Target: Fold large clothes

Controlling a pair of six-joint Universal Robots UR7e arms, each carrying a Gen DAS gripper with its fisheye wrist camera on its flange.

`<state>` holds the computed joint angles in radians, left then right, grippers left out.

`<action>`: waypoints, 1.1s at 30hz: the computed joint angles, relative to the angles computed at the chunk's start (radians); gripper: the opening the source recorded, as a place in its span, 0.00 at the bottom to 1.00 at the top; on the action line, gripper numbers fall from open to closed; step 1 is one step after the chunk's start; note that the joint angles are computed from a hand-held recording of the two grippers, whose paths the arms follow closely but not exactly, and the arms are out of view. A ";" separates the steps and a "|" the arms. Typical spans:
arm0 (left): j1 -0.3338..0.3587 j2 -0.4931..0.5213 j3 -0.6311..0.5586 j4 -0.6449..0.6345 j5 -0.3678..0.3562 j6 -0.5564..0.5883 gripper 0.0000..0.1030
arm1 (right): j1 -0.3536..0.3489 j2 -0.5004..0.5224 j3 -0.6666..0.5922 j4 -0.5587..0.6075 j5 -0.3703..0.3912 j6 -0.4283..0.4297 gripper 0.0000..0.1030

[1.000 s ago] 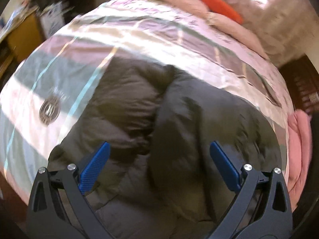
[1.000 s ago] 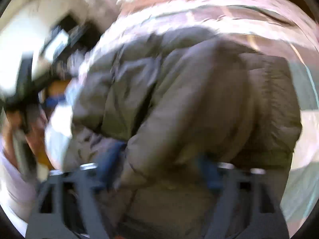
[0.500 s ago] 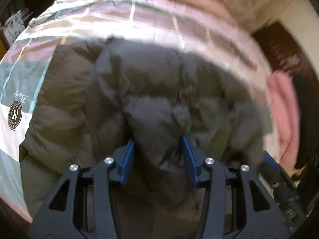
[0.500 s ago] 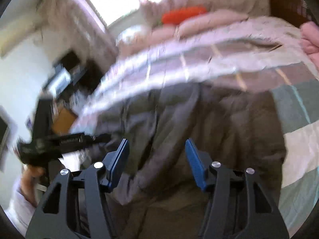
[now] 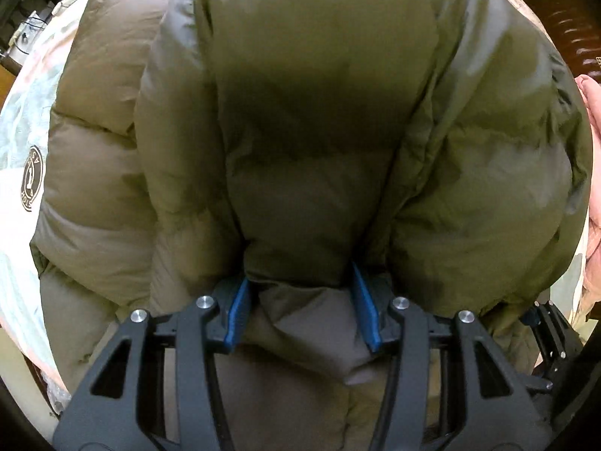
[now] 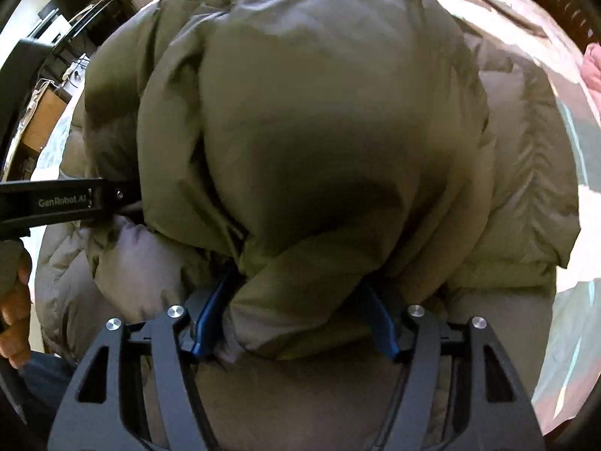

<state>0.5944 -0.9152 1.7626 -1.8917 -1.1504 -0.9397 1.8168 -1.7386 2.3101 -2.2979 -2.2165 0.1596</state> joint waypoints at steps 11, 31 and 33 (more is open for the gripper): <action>-0.020 0.015 -0.009 0.007 0.001 -0.002 0.52 | 0.023 -0.069 -0.020 -0.473 0.150 -0.091 0.65; -0.056 -0.110 0.041 -0.077 -0.004 0.007 0.75 | 0.116 -0.001 -0.037 -0.165 -0.081 0.106 0.70; -0.077 -0.124 0.046 -0.073 0.011 0.019 0.75 | 0.173 -0.007 -0.044 -0.102 -0.109 0.104 0.71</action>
